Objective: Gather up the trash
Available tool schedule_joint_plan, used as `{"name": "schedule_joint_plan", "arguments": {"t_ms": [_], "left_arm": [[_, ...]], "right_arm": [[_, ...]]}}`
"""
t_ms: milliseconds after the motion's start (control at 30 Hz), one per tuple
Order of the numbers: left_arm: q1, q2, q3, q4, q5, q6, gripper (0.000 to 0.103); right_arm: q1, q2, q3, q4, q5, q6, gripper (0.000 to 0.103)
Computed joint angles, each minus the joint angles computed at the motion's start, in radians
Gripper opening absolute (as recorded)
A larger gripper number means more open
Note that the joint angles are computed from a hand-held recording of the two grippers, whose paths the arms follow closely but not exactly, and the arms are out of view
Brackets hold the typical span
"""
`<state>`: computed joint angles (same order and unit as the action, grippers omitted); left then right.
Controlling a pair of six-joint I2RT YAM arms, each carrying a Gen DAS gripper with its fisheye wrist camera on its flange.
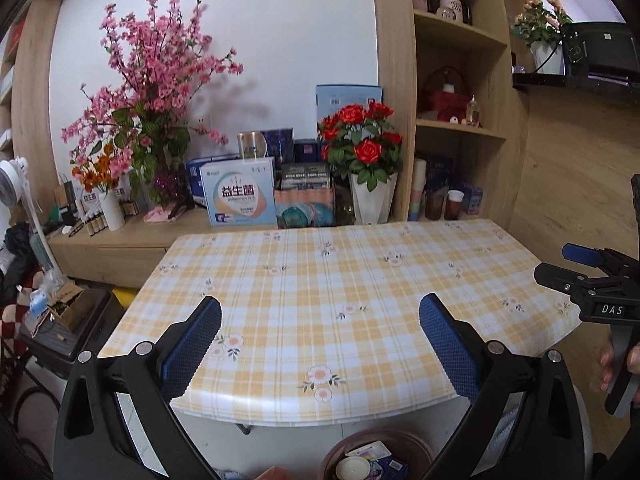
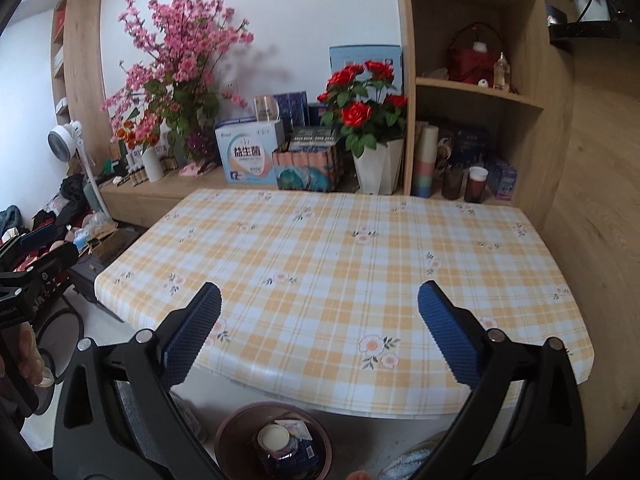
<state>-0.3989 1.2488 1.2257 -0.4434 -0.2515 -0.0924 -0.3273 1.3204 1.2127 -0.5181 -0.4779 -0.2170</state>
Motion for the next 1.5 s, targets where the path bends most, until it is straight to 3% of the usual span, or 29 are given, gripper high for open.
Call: {"name": "schedule_joint_plan", "arguments": {"t_ms": [333,1500], "left_arm": [[-0.035,-0.007,0.028,0.002,-0.061,0.011,0.097],[-0.009,-0.007,0.008,-0.008,-0.036,0.0,0.097]], "right_arm": [[-0.018,-0.043,0.004,-0.006,-0.019,0.022,0.097],[-0.018,-0.041,0.013,-0.015,-0.012,0.02,0.097]]}}
